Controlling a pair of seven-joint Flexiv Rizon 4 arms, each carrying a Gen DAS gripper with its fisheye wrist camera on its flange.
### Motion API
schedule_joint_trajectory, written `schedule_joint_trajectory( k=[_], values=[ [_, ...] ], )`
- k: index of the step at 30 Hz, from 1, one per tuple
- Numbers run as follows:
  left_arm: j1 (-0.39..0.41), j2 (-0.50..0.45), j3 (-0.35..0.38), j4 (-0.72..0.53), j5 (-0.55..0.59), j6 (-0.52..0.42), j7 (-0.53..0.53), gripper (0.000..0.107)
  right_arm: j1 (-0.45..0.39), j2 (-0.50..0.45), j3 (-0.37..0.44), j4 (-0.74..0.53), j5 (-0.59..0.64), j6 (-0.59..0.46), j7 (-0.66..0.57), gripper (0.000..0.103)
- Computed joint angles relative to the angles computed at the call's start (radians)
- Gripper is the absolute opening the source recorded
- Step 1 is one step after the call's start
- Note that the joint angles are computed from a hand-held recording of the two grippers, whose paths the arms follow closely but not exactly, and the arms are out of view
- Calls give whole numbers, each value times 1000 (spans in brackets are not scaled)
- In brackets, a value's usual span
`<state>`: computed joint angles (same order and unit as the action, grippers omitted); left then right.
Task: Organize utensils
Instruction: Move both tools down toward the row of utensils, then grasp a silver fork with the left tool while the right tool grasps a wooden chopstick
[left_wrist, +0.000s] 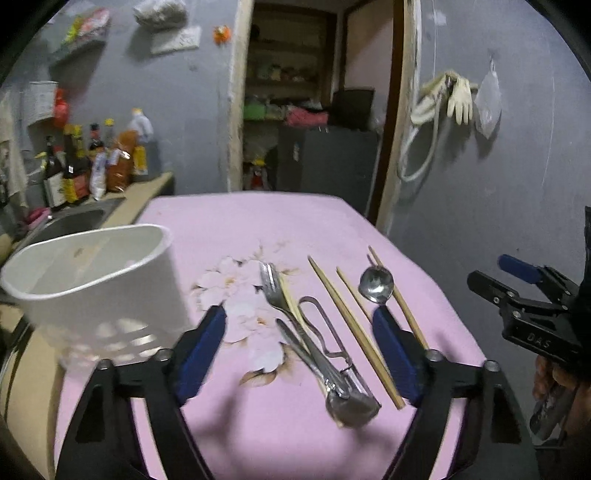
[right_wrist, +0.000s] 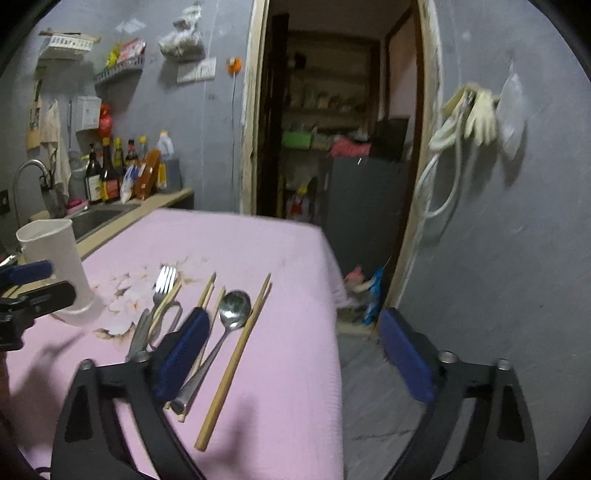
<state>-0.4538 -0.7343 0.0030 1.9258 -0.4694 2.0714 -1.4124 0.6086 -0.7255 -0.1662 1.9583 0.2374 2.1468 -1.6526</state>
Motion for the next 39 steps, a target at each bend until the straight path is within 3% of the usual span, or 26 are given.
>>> schedule_joint_trajectory(
  k=[4, 8, 12, 15, 19, 23, 25, 29, 35, 37, 39],
  values=[
    [16, -32, 5, -87, -11, -153, 10, 48, -128, -5, 101, -40, -155, -127, 64, 55],
    [-111, -87, 189, -191, -63, -327, -16, 34, -234, -23, 190, -67, -297, -203, 128, 48],
    [-152, -135, 285, -268, -54, -449, -84, 30, -313, -46, 262, -98, -418, -279, 176, 42],
    [-133, -158, 292, -312, -33, -497, -123, 27, -368, -63, 315, -133, -492, -358, 196, 36],
    [-141, -194, 341, -372, 4, -561, -188, 22, -353, -71, 299, -171, -528, -409, 209, 32],
    [-122, -211, 349, -411, 33, -604, -250, 19, -388, -94, 340, -225, -550, -462, 209, 22],
    [-99, -211, 330, -419, 47, -611, -269, 19, -416, -103, 373, -241, -551, -478, 204, 11],
    [-67, -213, 305, -440, 93, -627, -291, 19, -464, -116, 435, -258, -545, -497, 188, 10],
    [1, -202, 225, -447, 147, -622, -322, 19, -467, -112, 442, -250, -529, -492, 181, 8],
    [17, -199, 207, -448, 166, -621, -338, 15, -472, -109, 447, -245, -528, -493, 177, 6],
    [42, -193, 174, -443, 187, -618, -342, 4, -482, -107, 458, -243, -526, -499, 173, 6]
  ],
)
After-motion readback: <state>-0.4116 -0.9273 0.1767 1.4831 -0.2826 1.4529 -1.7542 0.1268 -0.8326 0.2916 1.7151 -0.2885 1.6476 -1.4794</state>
